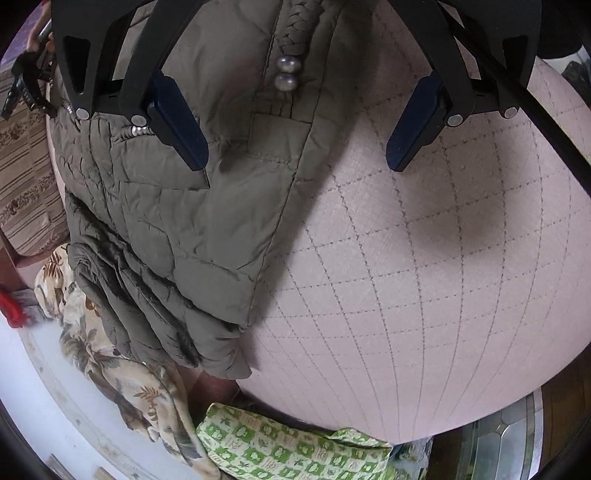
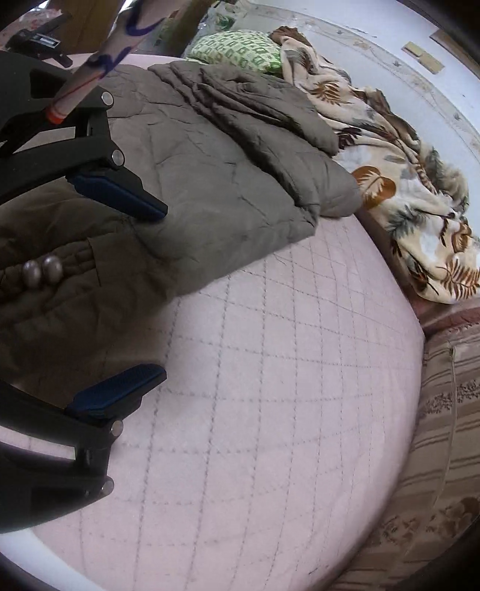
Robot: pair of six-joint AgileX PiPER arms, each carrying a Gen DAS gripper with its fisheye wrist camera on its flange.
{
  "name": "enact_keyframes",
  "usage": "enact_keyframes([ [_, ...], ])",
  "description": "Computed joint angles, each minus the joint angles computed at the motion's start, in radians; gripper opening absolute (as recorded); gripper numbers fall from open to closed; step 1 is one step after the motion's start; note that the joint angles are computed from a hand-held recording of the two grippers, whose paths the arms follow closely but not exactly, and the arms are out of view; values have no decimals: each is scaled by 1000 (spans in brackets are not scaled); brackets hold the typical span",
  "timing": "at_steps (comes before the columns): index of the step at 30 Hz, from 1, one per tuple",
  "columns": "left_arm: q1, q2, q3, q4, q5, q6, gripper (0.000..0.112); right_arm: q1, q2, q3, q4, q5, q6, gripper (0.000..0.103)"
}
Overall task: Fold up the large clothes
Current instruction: 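Slide the open right tool along the folded jacket edge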
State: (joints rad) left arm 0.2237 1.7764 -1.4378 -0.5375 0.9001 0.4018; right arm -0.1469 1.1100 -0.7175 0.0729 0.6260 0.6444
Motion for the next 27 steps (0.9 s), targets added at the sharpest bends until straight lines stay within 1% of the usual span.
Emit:
enact_keyframes([
  [3, -12, -7, 20, 6, -28, 23, 97, 5, 21, -11, 0, -3, -14, 88],
  [7, -31, -16, 42, 20, -65, 43, 97, 18, 34, -15, -19, -12, 18, 91],
  [12, -31, -13, 41, 3, -67, 64, 97, 46, 54, -23, -72, -16, 79, 94],
  [14, -23, -2, 19, -9, -37, 76, 97, 67, 65, -31, -108, -11, 114, 95],
  [15, -14, 7, 0, -25, -8, 84, 97, 73, 69, -34, -120, -8, 124, 95],
  [16, 10, 23, -30, -69, 42, 106, 97, 76, 72, -36, -126, -8, 129, 96],
  [17, 31, 32, -49, -106, 74, 117, 97, 76, 75, -37, -127, -8, 127, 96],
  [18, 44, 38, -63, -119, 86, 114, 97, 71, 77, -40, -119, -6, 114, 96],
  [19, 52, 47, -87, -106, 90, 90, 97, 56, 75, -45, -88, 0, 79, 95],
  [21, 60, 67, -129, -67, 95, 47, 97, -20, 37, -29, 46, -4, -35, 95],
  [23, 71, 108, -189, -60, 149, 25, 96, -148, -30, 23, 225, -14, -164, 95],
  [25, 84, 176, -267, -98, 267, 44, 96, -252, -43, 55, 347, 12, -287, 93],
  [26, 85, 185, -276, -104, 289, 52, 96, -289, -42, 68, 412, 20, -368, 93],
  [27, 82, 184, -276, -111, 302, 68, 96, -299, -44, 70, 437, 30, -412, 93],
])
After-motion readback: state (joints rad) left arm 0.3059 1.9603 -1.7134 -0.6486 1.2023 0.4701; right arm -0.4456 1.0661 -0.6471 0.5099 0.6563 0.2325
